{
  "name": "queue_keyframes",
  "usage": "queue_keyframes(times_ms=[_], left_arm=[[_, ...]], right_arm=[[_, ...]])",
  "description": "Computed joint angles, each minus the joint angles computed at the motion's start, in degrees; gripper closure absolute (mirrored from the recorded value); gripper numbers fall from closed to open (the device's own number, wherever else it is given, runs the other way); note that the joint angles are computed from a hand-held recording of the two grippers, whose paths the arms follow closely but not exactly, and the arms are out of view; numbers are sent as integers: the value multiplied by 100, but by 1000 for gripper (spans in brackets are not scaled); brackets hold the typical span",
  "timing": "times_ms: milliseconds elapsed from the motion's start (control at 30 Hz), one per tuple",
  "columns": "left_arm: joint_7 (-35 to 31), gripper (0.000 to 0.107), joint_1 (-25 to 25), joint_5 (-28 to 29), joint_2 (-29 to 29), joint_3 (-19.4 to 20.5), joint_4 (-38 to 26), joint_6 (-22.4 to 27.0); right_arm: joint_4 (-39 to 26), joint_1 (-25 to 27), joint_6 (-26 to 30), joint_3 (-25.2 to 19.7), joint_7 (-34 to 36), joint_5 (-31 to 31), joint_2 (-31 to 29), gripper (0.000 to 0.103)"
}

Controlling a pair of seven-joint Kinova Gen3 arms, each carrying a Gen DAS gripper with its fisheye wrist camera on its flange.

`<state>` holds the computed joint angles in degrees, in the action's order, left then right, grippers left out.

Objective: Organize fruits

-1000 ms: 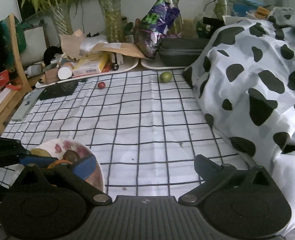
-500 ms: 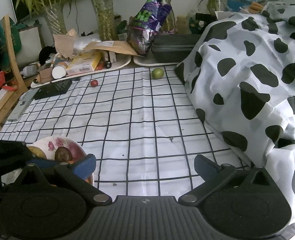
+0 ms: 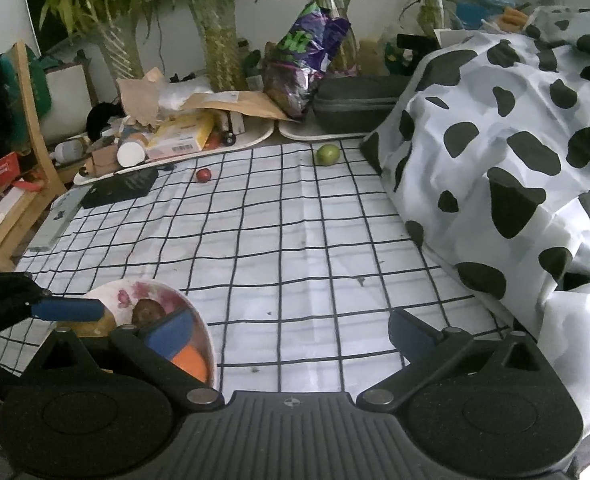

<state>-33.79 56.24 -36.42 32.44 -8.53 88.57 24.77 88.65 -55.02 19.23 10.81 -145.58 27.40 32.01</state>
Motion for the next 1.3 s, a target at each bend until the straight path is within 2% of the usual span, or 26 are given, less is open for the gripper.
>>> queue_keyframes(times_ms=[100,233,533,767,1067,1300], left_arm=[[451,34,292,-177,-125,-314,212,-29],[1130,34,554,-531,-271,-510,420,111],[2643,34,833,-1186,-572,-465,749,918],[3498,34,951,-1563,-738,-187,892,1615],[4046,34,735,-1639,-832,442,892,2296],[4155,34,436,-1630,-829,1027,826,2612]], right_arm=[[-15,-82,10,25,-46,35,1,0],[-67,-205,89,46,-121,114,16,0],[-1,-543,147,86,-378,442,-54,0],[155,-924,353,144,-873,906,-177,0],[221,-957,919,-352,-1320,1379,-299,0],[93,-763,1528,-862,-1365,1350,-290,0]])
